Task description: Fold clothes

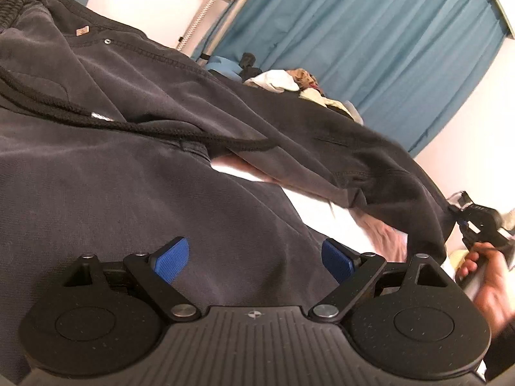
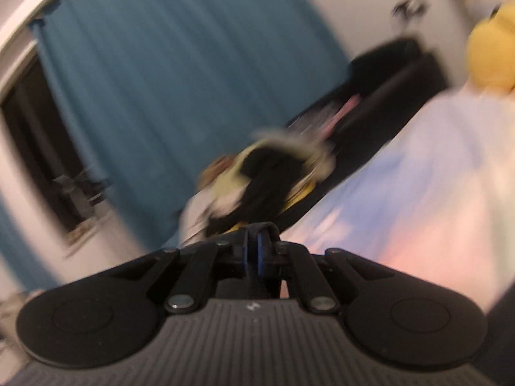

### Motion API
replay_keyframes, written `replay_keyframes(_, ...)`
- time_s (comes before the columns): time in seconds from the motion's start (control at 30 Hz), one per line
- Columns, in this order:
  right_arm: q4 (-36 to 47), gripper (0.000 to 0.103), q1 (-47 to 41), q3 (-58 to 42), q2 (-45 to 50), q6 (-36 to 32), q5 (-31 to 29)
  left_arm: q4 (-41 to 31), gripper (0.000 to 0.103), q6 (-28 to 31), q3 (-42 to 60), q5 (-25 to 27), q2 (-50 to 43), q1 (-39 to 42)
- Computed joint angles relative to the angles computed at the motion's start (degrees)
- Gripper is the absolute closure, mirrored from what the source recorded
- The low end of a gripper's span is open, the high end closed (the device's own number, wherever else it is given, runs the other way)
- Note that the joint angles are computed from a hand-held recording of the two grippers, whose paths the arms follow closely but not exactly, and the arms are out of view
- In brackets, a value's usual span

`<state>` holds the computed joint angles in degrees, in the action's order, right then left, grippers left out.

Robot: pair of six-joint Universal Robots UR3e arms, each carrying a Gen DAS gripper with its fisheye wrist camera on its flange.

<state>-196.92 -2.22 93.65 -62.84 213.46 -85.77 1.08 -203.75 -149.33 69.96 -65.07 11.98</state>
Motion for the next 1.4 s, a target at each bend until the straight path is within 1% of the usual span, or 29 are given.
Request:
replay_keyframes(0.03, 0.2, 0.097, -1.1, -0.9, 0.9, -0.7, -2.1, 0.2, 0.011, 0.2, 0.0, 0.5, -0.1, -0.5)
replay_keyframes(0.13, -0.9, 0.097, -4.0, -3.6, 4.7, -1.9, -5.3, 1.3, 0.011, 0.6, 0.5, 1.9, -1.6, -2.2)
replay_keyframes(0.2, -2.7, 0.097, -4.3, -6.7, 8.3, -5.4, -8.2, 3.3, 0.011, 0.9, 1.2, 2.8, -4.3, -3.4)
replay_keyframes(0.23, -3.5, 0.096, -5.0, -7.8, 10.0, -6.2, -7.7, 4.7, 0.011, 1.1, 1.8, 3.7, -6.1, -4.4)
replay_keyframes(0.3, -3.8, 0.096, -5.5, -10.7, 14.1, -5.8, -6.0, 8.1, 0.011, 1.6, 3.2, 6.6, -10.7, -6.9)
replay_keyframes(0.33, -3.5, 0.091, -5.1, -12.0, 16.1, -5.9, -6.4, 9.4, 0.011, 1.8, 4.1, 7.9, -12.8, -8.1)
replay_keyframes(0.4, -1.6, 0.087, -4.9, -13.6, 18.3, -6.3, -6.7, 11.2, 0.011, 2.2, 5.9, 10.3, -16.5, -10.2)
replay_keyframes(0.43, -1.5, 0.081, -5.3, -13.1, 18.6, -5.8, -5.8, 11.8, 0.011, 2.6, 6.7, 11.6, -17.7, -11.3)
replay_keyframes(0.47, -1.4, 0.071, -5.8, -12.7, 18.9, -5.4, -4.9, 12.4, 0.011, 3.1, 7.4, 12.7, -18.8, -12.3)
replay_keyframes(0.5, -1.6, 0.038, -6.0, -12.4, 19.0, -4.1, -4.7, 12.7, 0.011, 3.5, 7.9, 13.7, -19.5, -13.0)
replay_keyframes(0.53, -2.9, 0.023, -6.0, -11.1, 18.3, -2.8, -5.3, 12.9, 0.011, 3.9, 8.4, 14.6, -20.2, -13.8)
replay_keyframes(0.6, -6.6, 0.021, -6.2, -6.2, 15.4, -2.2, -5.1, 12.9, 0.011, 3.6, 8.3, 14.9, -20.1, -14.0)
replay_keyframes(0.67, -8.4, 0.021, -6.6, 1.1, 9.8, -2.6, -3.8, 12.9, 0.011, 3.0, 7.7, 14.3, -19.2, -13.5)
replay_keyframes(0.7, -8.6, 0.021, -6.8, 5.7, 6.0, -2.3, -2.6, 12.7, 0.011, 2.5, 7.4, 13.8, -18.7, -13.1)
replay_keyframes(0.77, -5.9, 0.021, -8.1, 13.6, -2.1, -0.1, 2.5, 11.1, 0.011, 1.2, 6.6, 11.7, -16.5, -11.4)
replay_keyframes(0.8, -3.5, 0.021, -9.1, 16.8, -6.3, 2.9, 6.2, 9.9, 0.011, 0.5, 6.0, 10.6, -14.9, -10.5)
replay_keyframes(0.87, -0.7, 0.021, -11.5, 22.8, -13.0, 11.0, 14.4, 7.4, 0.011, -0.1, 4.7, 8.5, -11.2, -8.8)
replay_keyframes(0.93, 3.6, 0.021, -13.3, 26.7, -17.6, 17.2, 21.5, 4.8, 0.011, 0.0, 3.9, 7.4, -7.8, -7.8)
replay_keyframes(1.0, 6.7, 0.021, -14.0, 29.0, -19.4, 20.8, 25.7, 3.7, 0.011, -0.6, 3.1, 6.2, -5.5, -6.9)
replay_keyframes(1.03, 8.2, 0.021, -14.2, 29.2, -19.0, 21.3, 26.9, 3.5, 0.011, -0.9, 2.8, 5.6, -5.0, -6.5)
replay_keyframes(1.1, 10.5, 0.022, -14.3, 28.9, -17.0, 21.1, 27.9, 4.0, 0.011, -1.4, 3.1, 6.3, -5.5, -7.0)
replay_keyframes(1.17, 7.9, 0.038, -13.9, 28.2, -13.4, 20.2, 25.6, 5.0, 0.011, -1.8, 3.6, 6.9, -7.1, -7.4)
replay_keyframes(1.23, 3.5, 0.069, -13.9, 27.5, -10.0, 20.8, 23.2, 5.5, 0.011, -2.5, 3.7, 6.2, -8.3, -6.9)
replay_keyframes(1.27, 2.2, 0.076, -14.0, 26.7, -8.6, 20.3, 23.1, 5.9, 0.011, -2.8, 3.7, 6.0, -8.8, -6.6)
replay_keyframes(1.3, 1.1, 0.091, -14.1, 25.6, -7.3, 19.4, 23.0, 6.4, 0.011, -2.8, 3.7, 5.9, -9.2, -6.5)
replay_keyframes(1.4, -3.4, 0.096, -10.8, 23.3, -6.6, 16.6, 15.8, 8.1, 0.011, -2.7, 3.5, 5.4, -10.1, -6.0)
